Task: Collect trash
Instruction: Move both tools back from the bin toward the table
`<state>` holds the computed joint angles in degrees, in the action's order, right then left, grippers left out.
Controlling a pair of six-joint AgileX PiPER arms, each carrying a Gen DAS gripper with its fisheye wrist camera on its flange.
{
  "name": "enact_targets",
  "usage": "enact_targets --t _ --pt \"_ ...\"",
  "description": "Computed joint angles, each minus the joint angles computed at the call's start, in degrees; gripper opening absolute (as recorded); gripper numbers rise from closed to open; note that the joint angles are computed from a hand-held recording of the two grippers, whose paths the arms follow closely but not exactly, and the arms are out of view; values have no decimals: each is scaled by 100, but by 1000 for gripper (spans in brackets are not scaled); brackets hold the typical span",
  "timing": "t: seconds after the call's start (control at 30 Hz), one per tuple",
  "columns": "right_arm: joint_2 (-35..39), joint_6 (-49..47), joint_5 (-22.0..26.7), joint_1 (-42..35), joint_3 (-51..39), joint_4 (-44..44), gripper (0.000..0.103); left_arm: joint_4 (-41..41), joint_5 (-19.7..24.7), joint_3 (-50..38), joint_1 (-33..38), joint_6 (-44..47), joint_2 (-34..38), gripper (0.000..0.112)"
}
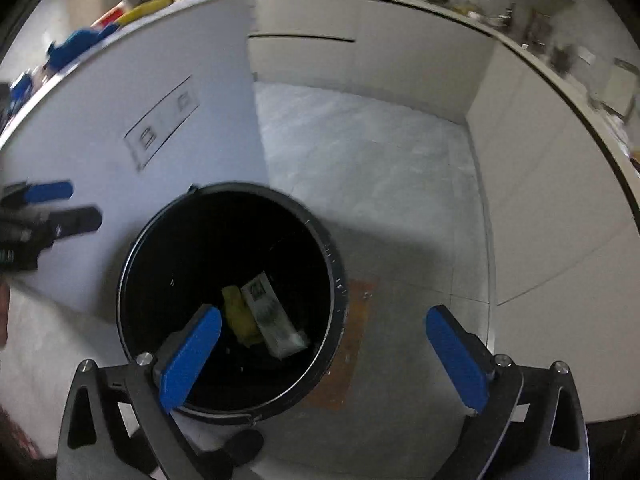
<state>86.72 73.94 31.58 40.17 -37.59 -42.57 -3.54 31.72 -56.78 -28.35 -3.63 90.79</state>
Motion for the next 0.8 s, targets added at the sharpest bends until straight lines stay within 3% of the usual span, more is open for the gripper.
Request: enact_targets --t 0.1,0.4,0.67,0.8 --pt "-109 95 363 48 -160 158 103 129 -74 117 -134 -142 -183 101" --pt "-924 257 1482 215 -481 426 103 719 327 225 -367 -807 -1287 103" --pt "-1471 668 2950 1054 -1021 364 103 815 858 -51 -112 -805 -1956 103" --pt "-1624 975 3729 1596 -1405 290 103 732 718 -9 82 -611 -2036 103"
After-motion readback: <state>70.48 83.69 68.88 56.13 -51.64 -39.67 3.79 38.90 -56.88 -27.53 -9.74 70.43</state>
